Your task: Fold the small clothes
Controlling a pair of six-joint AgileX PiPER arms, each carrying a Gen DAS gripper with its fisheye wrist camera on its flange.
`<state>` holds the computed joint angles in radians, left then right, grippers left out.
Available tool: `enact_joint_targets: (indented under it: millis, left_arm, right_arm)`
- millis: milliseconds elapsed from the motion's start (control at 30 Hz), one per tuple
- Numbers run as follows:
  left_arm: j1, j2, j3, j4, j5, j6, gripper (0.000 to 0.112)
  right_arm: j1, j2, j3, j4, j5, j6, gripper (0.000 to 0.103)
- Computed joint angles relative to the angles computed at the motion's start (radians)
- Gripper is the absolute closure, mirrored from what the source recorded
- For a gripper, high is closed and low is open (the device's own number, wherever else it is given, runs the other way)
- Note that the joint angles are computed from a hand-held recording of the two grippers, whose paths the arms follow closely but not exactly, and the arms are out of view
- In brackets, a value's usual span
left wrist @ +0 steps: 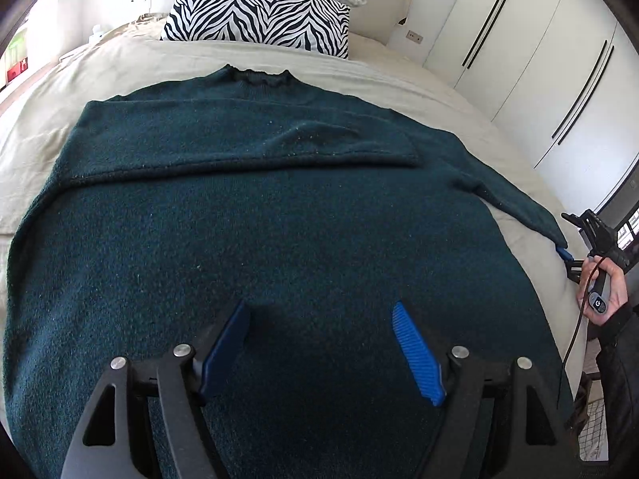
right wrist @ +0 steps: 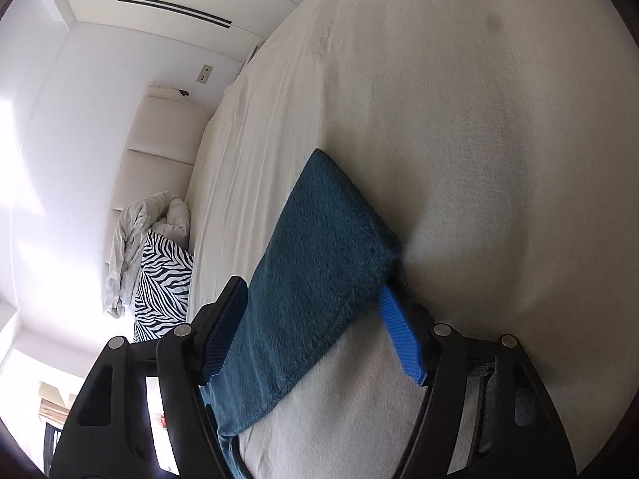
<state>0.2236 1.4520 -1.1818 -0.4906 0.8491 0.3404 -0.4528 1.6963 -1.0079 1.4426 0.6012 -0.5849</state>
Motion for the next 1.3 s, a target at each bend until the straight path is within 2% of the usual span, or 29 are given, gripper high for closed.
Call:
enact_joint_targets:
  millis: [67, 167, 200, 233, 300, 333, 400, 500, 600, 633, 733, 767, 833, 933, 1000, 1033, 1067, 1167, 1200, 1233, 1300]
  left_arm:
    - [0.018, 0.008, -0.008, -0.022, 0.010, 0.015, 0.035]
    - [0.051, 0.016, -0.022, -0.044, 0.018, 0.031, 0.035]
    - [0.068, 0.022, -0.030, -0.057, 0.028, 0.038, 0.035]
    - [0.085, 0.027, -0.038, -0.076, 0.041, 0.048, 0.035]
    - [0.116, 0.040, -0.057, -0.103, 0.065, 0.066, 0.035]
    - [0.127, 0.046, -0.067, -0.115, 0.071, 0.073, 0.035]
    - [0.147, 0.063, -0.091, -0.143, 0.084, 0.079, 0.035]
    - [0.182, 0.110, -0.153, -0.211, 0.129, 0.082, 0.035]
    - [0.218, 0.156, -0.218, -0.299, 0.175, 0.078, 0.035]
    - [0.225, 0.169, -0.242, -0.311, 0.184, 0.069, 0.035]
    - [0.245, 0.222, -0.319, -0.368, 0.219, 0.054, 0.035]
    - [0.255, 0.246, -0.346, -0.398, 0.235, 0.049, 0.034]
    - [0.272, 0.305, -0.406, -0.454, 0.271, 0.025, 0.029]
    - [0.271, 0.394, -0.498, -0.478, 0.317, -0.042, 0.027]
    - [0.263, 0.439, -0.534, -0.496, 0.331, -0.067, 0.026]
    - [0.253, 0.458, -0.549, -0.496, 0.335, -0.084, 0.024]
    - [0.241, 0.480, -0.569, -0.494, 0.345, -0.103, 0.023]
    - [0.195, 0.531, -0.621, -0.470, 0.363, -0.153, 0.023]
    - [0.175, 0.542, -0.640, -0.450, 0.365, -0.178, 0.023]
    - [0.160, 0.548, -0.648, -0.445, 0.364, -0.191, 0.023]
    - [0.125, 0.561, -0.679, -0.429, 0.364, -0.208, 0.023]
  right_arm:
    - [-0.004, 0.042, -0.052, -0.033, 0.012, 0.011, 0.038]
    - [0.037, 0.060, -0.097, -0.071, -0.040, 0.036, 0.042]
    - [0.036, 0.065, -0.102, -0.082, -0.045, 0.035, 0.053]
    - [0.043, 0.069, -0.107, -0.108, -0.058, 0.057, 0.070]
    - [0.047, 0.083, -0.125, -0.158, -0.057, 0.110, 0.089]
    - [0.056, 0.079, -0.134, -0.191, -0.058, 0.140, 0.094]
    - [0.118, 0.037, -0.152, -0.324, -0.102, 0.232, 0.095]
    - [0.258, -0.042, -0.207, -0.603, -0.145, 0.472, 0.095]
    - [0.476, -0.065, -0.344, -0.903, -0.144, 0.701, 0.095]
    - [0.558, -0.055, -0.405, -1.003, -0.131, 0.753, 0.095]
    - [0.812, 0.078, -0.688, -1.302, 0.006, 0.973, 0.095]
    - [0.888, 0.142, -0.788, -1.365, 0.052, 1.001, 0.095]
    - [1.013, 0.292, -0.988, -1.418, 0.123, 0.959, 0.095]
    - [1.128, 0.536, -1.288, -1.428, 0.285, 0.948, 0.094]
    - [1.173, 0.635, -1.369, -1.409, 0.326, 0.971, 0.091]
    - [1.187, 0.645, -1.350, -1.395, 0.342, 0.962, 0.083]
    - [1.191, 0.631, -1.291, -1.352, 0.330, 0.943, 0.079]
    - [1.183, 0.472, -0.991, -1.288, 0.176, 0.961, 0.066]
    - [1.178, 0.415, -0.891, -1.264, 0.105, 0.965, 0.050]
    - [1.162, 0.360, -0.791, -1.216, 0.041, 0.950, 0.044]
    - [1.128, 0.254, -0.602, -1.064, -0.081, 0.822, 0.043]
